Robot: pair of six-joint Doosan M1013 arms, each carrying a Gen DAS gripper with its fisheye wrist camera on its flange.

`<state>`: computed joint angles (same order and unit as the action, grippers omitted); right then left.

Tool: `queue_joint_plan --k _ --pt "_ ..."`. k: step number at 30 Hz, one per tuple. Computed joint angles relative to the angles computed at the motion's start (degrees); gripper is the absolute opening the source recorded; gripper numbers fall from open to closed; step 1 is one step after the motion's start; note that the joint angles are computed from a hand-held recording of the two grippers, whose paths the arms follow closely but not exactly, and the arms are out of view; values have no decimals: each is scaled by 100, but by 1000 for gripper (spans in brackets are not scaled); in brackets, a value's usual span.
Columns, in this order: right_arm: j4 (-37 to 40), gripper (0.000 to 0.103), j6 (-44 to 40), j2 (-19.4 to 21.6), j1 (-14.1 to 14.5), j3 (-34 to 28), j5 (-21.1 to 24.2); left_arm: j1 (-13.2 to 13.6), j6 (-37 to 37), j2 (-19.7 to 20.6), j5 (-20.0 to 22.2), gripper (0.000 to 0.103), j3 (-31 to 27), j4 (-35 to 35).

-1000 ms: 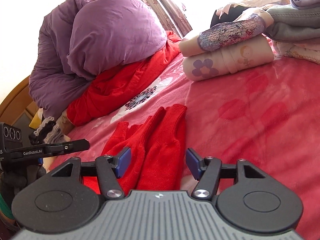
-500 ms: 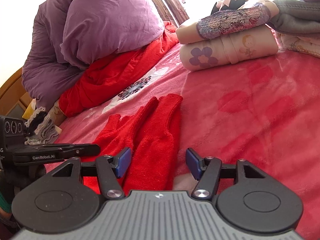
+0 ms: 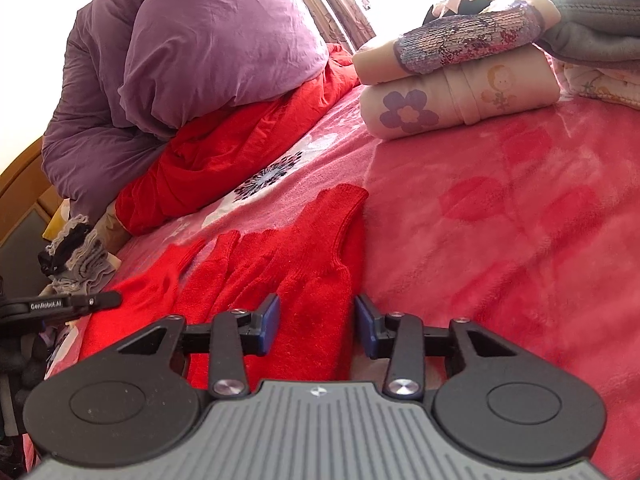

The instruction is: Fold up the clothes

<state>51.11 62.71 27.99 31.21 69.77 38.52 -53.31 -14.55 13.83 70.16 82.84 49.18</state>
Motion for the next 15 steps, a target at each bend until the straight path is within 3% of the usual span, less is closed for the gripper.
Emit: queue_joint_plan --k 4,5,6,8,15 --pt "-49 40 -20 0 9 2 -43 26 -707 -172 26 4 281 -279" --pt "-50 40 -17 6 9 -4 -50 48 -904 -219 -19 9 367 -317" --pt "-54 40 -10 17 9 -16 -54 59 -1168 -276 -104 20 466 -277" --pt "-77 40 3 26 16 -28 -73 93 -1633 -382 -331 22 650 -147" --pt "-157 34 -22 31 35 -41 -161 364 -1414 -340 -899 24 681 40"
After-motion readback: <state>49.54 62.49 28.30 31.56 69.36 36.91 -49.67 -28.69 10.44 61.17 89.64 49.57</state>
